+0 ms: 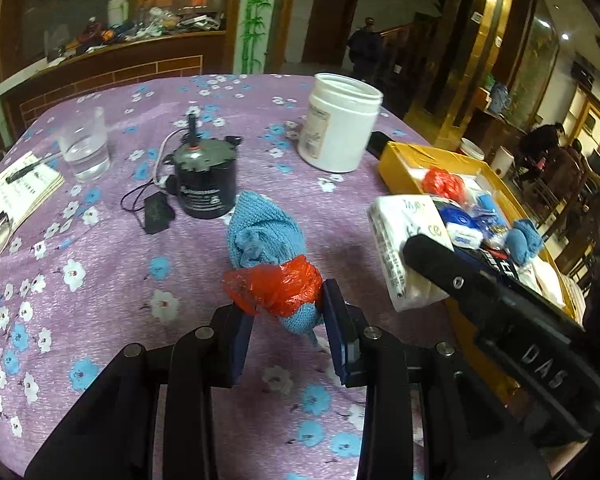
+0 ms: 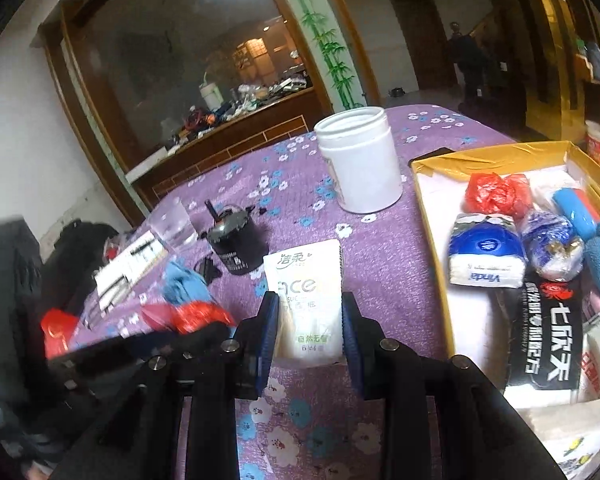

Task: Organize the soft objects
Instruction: 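Carry the knitted item and tissue box over the tray and lower them in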

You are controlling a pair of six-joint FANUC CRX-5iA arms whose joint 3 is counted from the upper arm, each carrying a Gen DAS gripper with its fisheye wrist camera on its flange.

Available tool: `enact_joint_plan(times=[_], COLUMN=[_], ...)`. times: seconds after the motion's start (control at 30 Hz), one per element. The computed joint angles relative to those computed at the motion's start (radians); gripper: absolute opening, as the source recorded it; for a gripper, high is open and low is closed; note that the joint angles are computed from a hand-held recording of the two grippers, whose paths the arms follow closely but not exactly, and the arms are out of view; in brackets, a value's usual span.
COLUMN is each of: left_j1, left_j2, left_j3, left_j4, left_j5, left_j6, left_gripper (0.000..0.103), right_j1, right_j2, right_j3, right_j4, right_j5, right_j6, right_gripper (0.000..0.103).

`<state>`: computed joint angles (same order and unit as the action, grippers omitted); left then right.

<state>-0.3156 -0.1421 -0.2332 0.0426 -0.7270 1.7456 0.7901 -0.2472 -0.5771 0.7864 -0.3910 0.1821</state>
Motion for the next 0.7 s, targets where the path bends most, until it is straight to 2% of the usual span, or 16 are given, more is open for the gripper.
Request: enact_joint_plan(times=[0.13,0.3,0.7], left_j1=[-0.03,-0.074,-0.23], left_j2=[0.004,0.015,0.088], left_j3=[0.024,0.07,0.194], left_j4=[-0.032,-0.072,-0.184], left_j5=[-0.016,-0.048,-0.079], left_j6=[0.02,0.042,0.136], left_gripper=[0.031,0.031,0.031], right_j1=[-0.007,-0.021,-0.082], right_j2=[-0.038,-0.095,-0.207], right_j3=[-0.024,-0.045,-0.12], right_j4=[0.01,-0.036,0.014], right_j5=[0.012,0.002,-0.038], right_j6=[-0.042,-0.031,-0.092], right_gripper=[0.032,0.032,0.032])
